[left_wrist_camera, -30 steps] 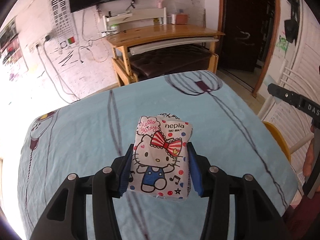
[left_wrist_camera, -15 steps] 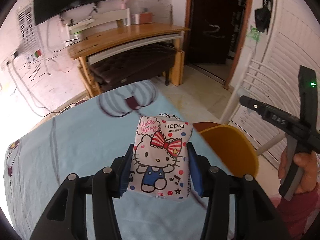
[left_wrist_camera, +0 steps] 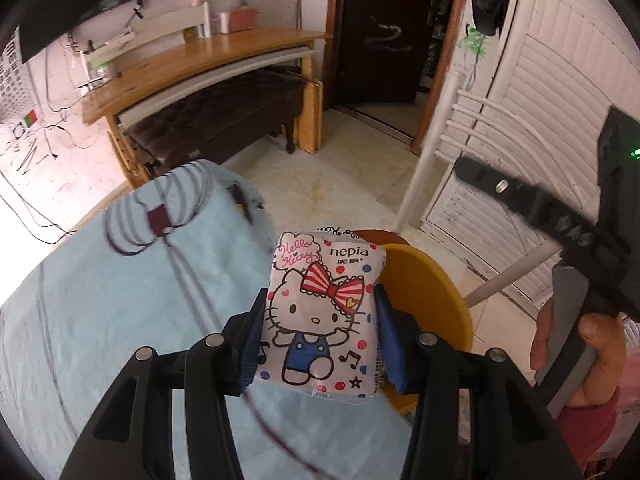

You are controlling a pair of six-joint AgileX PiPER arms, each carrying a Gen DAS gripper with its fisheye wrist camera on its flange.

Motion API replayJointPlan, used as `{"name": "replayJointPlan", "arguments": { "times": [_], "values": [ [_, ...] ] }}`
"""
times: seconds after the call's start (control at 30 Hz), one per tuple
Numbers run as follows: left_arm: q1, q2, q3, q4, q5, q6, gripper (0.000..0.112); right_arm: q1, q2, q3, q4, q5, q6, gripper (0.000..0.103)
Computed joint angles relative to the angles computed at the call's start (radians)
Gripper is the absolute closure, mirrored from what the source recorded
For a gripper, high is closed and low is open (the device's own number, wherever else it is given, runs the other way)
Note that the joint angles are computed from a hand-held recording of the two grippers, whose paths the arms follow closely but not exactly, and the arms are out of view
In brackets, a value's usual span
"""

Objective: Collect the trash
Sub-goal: 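Open both tools above the wastebasket to drop the pack and cup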

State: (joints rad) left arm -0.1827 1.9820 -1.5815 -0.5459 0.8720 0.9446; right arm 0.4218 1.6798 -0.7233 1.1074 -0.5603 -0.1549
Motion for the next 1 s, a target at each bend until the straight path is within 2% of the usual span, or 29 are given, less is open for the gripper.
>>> {"name": "replayJointPlan", "arguments": {
  "times": [0.2, 0.37, 0.43, 0.5, 0.6, 0.87, 1.0],
  "values": [
    [-0.075, 0.037, -0.003, 0.019, -0.002, -0.047, 0.067, -0.003, -0.061, 0.059, -0.056, -0.036, 0.080, 0.014],
    [-0.129, 0.079, -0.021, 0.046, 0.006, -0.088, 0.062, -0.008, -0.076, 0.080, -0.102, -0.051, 0.132, 0.014],
    [-0.138, 0.086, -0.019, 0.046, 0.001, -0.093, 0.048, -0.008, -0.077, 0.079, -0.098, -0.051, 0.125, 0.014],
    [-0.135, 0.087, -0.013, 0.024, 0.002, -0.072, 0.039, -0.008, -0.079, 0.084, -0.102, -0.057, 0.138, 0.014],
    [-0.129, 0.082, -0.006, 0.015, 0.000, -0.056, 0.036, -0.005, -0.083, 0.090, -0.099, -0.067, 0.149, 0.013],
    [-0.021, -0.014, 0.112, -0.106, -0.053, 0.123, 0.034, 0.025, -0.062, 0.047, -0.041, -0.080, 0.099, 0.006],
    [0.086, -0.067, 0.180, -0.218, -0.074, 0.256, 0.030, 0.067, -0.003, -0.052, 0.175, -0.103, -0.105, 0.006]
  ]
}}
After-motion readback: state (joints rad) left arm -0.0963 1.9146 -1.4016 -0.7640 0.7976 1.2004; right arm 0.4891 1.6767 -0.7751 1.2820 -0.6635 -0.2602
